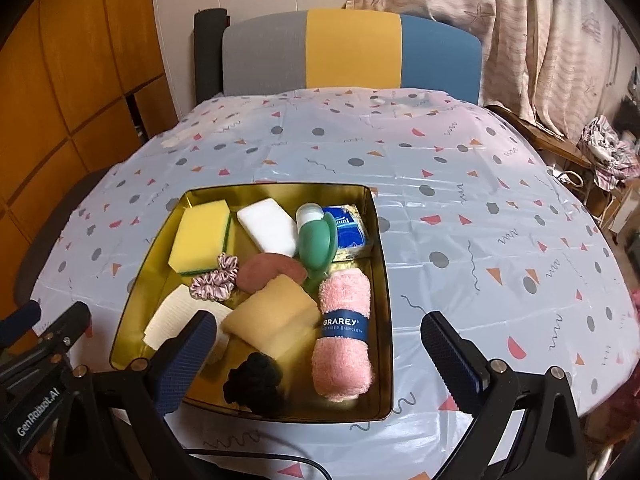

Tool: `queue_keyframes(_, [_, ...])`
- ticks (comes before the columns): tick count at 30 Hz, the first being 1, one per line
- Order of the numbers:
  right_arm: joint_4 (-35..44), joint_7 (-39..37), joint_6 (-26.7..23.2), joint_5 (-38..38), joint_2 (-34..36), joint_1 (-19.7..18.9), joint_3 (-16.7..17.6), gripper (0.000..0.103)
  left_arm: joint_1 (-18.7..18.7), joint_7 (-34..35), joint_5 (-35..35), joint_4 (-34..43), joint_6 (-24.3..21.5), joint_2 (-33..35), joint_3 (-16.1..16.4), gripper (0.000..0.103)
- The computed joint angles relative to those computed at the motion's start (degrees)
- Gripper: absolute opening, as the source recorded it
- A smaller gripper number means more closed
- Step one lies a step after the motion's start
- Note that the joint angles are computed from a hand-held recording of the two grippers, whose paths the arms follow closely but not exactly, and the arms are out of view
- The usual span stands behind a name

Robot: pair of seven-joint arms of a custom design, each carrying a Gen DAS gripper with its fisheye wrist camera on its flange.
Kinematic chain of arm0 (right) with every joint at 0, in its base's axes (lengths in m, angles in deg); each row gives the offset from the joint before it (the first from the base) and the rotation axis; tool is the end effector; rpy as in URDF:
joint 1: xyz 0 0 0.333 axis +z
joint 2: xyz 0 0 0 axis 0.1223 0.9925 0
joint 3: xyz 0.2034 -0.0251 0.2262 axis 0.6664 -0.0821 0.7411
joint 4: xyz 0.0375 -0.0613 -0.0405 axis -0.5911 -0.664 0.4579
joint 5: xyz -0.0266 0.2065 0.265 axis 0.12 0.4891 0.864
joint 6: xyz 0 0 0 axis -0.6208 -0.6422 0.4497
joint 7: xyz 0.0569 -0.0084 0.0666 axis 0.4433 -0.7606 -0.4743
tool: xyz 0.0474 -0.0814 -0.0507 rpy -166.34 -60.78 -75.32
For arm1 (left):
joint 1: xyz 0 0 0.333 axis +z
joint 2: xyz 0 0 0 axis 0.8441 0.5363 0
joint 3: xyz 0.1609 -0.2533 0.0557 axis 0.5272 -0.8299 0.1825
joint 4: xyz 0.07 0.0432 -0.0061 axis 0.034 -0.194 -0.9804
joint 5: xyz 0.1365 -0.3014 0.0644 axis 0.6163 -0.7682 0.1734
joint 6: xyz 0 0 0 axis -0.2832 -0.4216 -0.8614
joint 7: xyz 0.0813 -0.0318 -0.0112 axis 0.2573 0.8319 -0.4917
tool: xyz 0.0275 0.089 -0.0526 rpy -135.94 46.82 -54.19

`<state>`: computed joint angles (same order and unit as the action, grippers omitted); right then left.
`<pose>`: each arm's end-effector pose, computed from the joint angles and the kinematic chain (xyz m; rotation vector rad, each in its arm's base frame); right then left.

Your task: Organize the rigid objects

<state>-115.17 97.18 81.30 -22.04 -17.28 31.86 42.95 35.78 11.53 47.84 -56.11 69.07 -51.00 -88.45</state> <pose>0.6103 0.2646 0.5993 -1.6267 2.0246 -0.6651 0.6277 -0.2585 0.6029 -1.7662 1.8178 -0.5746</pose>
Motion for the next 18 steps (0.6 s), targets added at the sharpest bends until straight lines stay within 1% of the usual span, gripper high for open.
queue_keyframes(4, [0.3,0.4,-0.7,-0.7,0.2,0.4,-0.3,0.103,0.0,0.2,-0.4,1.2,-1.3,0.7,0.0,0.072])
queue_keyframes(18, [0.2,0.1,-1.1,-0.3,0.5,0.2,-0.2,0.103,0.1,0.6,-1.1,0.8,-1.1,0.5,-0.1,0.072])
